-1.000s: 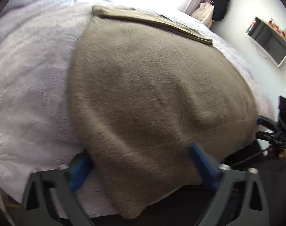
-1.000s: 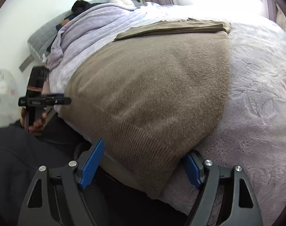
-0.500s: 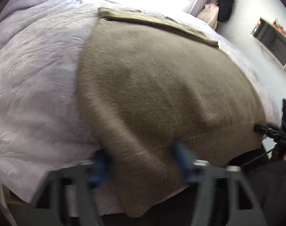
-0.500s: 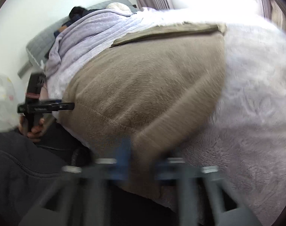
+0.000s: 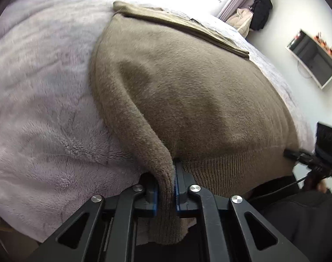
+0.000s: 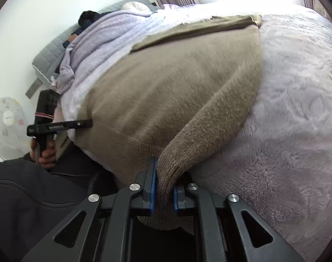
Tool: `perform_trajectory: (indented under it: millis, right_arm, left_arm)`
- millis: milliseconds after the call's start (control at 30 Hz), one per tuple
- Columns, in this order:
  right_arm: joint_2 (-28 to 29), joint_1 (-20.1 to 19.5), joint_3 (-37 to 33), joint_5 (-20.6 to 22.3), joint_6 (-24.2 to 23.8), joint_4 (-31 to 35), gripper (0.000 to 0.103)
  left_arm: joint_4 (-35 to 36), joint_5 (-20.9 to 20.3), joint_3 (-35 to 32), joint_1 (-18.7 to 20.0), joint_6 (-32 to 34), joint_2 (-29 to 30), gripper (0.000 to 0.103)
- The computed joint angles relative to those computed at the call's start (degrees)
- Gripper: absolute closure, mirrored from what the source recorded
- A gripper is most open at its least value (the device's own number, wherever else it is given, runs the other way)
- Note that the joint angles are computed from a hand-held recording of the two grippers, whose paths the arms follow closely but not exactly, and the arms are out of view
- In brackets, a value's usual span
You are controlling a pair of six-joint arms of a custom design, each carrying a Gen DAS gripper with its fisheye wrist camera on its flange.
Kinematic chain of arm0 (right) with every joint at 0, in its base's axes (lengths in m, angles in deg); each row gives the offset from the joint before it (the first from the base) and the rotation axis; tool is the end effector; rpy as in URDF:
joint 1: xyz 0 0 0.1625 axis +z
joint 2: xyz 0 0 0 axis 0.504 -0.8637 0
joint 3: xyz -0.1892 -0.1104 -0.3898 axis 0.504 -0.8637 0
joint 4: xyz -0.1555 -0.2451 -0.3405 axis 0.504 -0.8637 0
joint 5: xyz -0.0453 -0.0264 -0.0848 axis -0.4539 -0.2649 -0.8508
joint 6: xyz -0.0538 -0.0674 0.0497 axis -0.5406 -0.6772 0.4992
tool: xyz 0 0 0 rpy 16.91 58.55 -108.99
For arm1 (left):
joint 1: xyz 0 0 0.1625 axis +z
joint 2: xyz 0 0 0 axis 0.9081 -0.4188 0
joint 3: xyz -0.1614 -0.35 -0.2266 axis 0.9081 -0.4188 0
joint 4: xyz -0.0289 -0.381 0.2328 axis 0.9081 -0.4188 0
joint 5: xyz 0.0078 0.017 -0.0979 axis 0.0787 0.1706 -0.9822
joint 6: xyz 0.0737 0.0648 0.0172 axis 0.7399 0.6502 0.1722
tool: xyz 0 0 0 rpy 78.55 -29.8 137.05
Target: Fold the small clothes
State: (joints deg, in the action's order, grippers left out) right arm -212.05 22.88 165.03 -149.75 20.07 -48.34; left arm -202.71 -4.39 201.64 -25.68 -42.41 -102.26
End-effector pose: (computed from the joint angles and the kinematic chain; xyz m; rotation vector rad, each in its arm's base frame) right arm 0.0210 -0.2289 0.3156 0.3818 -2.6955 0.8637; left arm -0.2139 -0.3920 0.1064 0.8277 2.7472 -0.3192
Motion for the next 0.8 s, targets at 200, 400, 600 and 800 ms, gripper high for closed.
perform_trajectory:
  millis: [200,400,600,800]
  right_arm:
    - [-8.35,-5.52,-3.44,10.46,-4.79,12.45,0.091]
    - [-1.63,-0.57,-5.88,11.12,0.11,5.22,0.092]
    - [10.62,9.34,-10.19,7.62,9.84,-8.57,0.092]
    - [22.30,14.22,-16.14,5.77,18.67,-17.99,0.092]
  left_arm:
    - [-3.97,-1.56,0.46,-0.52,1.01,-3.90,0.093]
    - [-8.46,-1.38,-1.57,-0.22,2.41,-3.35,0.093]
    - [-10.73,-1.99,-7.44,0.76,4.30,-0.07,0.093]
    - [-12.93,-2.18,-14.41,1.30,5.21,5.44,0.093]
